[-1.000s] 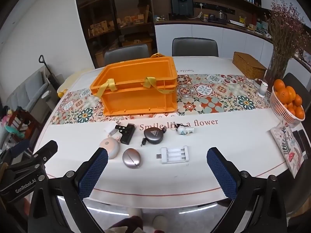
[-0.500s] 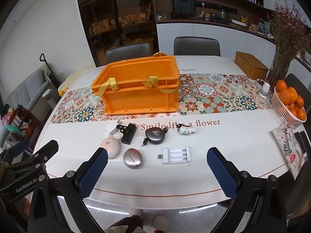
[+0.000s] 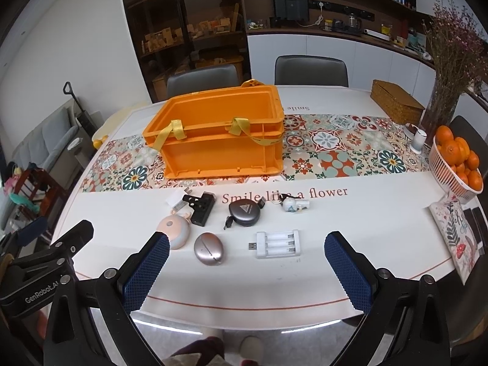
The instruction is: Organize rigid objects
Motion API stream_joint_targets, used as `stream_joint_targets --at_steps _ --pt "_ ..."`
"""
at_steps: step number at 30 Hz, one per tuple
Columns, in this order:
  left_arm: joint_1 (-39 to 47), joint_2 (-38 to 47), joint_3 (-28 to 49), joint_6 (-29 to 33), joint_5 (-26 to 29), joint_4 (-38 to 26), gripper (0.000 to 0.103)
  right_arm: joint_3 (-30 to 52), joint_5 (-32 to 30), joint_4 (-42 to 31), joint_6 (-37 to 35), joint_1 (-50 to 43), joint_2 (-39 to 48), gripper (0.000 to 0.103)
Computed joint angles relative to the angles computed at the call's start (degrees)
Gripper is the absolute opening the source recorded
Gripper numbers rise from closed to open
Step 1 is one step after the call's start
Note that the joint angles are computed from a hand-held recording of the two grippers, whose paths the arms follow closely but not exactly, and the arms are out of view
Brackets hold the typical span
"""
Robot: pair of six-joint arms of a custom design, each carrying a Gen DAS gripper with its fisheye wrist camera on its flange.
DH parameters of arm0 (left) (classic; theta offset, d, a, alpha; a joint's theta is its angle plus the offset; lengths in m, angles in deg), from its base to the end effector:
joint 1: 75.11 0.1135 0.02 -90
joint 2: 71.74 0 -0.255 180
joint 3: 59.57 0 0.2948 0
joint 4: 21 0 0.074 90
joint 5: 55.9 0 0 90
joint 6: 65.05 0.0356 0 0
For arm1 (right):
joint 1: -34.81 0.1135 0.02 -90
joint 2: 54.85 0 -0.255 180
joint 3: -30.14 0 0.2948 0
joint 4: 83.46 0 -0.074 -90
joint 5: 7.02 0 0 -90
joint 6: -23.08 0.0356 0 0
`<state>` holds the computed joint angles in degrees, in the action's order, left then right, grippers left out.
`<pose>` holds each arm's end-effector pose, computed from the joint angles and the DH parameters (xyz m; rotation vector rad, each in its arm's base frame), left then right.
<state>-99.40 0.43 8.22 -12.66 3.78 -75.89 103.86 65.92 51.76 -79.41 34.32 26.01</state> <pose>0.2712 -0.1027 0.2437 -0.4581 2.3748 0.2196 0.3387 0.0075 0.2436 -0.3803 2.4109 0.2682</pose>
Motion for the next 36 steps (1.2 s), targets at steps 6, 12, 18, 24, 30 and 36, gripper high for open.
stream_joint_targets --at_steps 6,12,18,24,30,36 --pt "0.0 0.1 -0.1 0.0 -0.1 0.2 0.103 0.2 0.0 -0.1 -0.1 0.0 0.2 0.102" --pt "0.2 0.3 -0.1 0.2 0.2 0.4 0.103 0.4 0.0 -0.1 0.0 0.0 0.5 0.102" --pt "0.5 1.0 0.0 0.6 0.6 0.8 0.103 0.7 0.1 -0.4 0.0 0.0 0.9 0.102" --pt "0.4 1.2 0.2 0.5 0.5 0.8 0.103 1.0 0.3 -0.3 0.2 0.2 1.3 0.102" --pt "0.4 1.4 0.2 0.6 0.6 1.0 0.103 1.0 0.4 -0.3 0.2 0.2 1.3 0.102" --pt "0.4 1.7 0.3 0.4 0.8 0.8 0.103 1.3 0.4 -0.5 0.0 0.3 1.7 0.102"
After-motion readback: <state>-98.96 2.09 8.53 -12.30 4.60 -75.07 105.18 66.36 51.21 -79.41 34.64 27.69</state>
